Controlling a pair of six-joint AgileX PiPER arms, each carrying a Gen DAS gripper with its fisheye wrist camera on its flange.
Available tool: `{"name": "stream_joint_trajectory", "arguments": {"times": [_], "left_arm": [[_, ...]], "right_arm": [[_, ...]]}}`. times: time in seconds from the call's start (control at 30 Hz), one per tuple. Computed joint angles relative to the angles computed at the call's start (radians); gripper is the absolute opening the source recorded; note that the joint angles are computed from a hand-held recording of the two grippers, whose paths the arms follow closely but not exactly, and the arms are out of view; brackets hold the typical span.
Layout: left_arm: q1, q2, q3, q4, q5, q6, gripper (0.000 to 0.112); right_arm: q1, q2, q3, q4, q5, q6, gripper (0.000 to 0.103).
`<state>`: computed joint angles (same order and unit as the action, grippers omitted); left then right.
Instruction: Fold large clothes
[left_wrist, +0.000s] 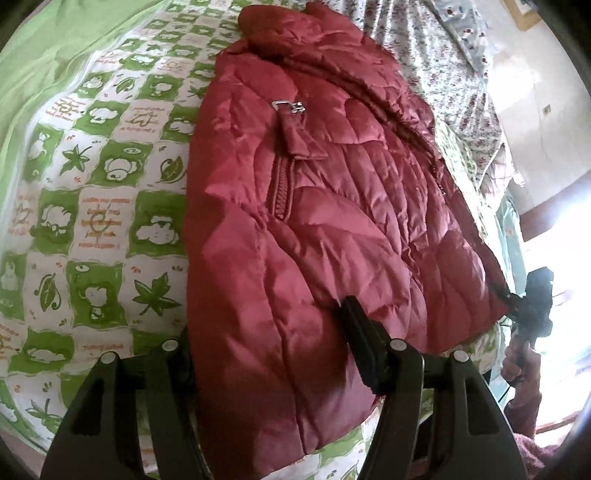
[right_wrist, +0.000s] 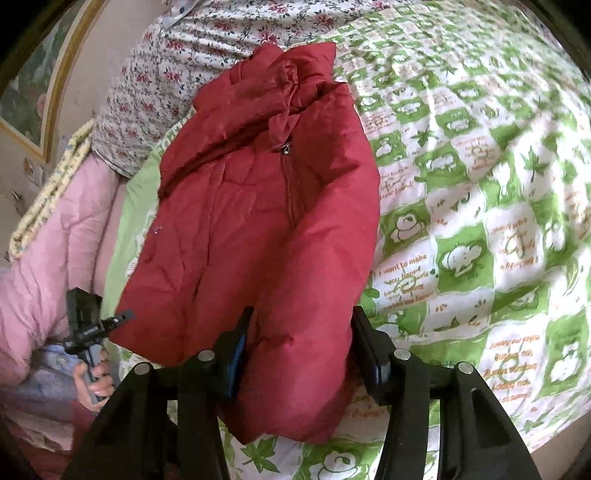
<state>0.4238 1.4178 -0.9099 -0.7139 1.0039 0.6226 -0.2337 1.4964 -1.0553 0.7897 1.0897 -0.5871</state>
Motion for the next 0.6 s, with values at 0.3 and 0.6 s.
{"name": "stream_joint_trajectory", "arguments": {"times": [0.3, 0.6], "left_arm": [[-0.014, -0.086, 0.021, -0.024, -0.027, 0.041, 0.022], [0.045, -0.163, -0.023, -0.096, 0.045, 0.089, 0.019]], "right_arm": [[-0.025, -0.030, 0.034, 0.093, 0.008, -0.082, 0.028], [-0.104, -0.053, 0.010, 0.211, 0.114, -0.157, 0.023]]}}
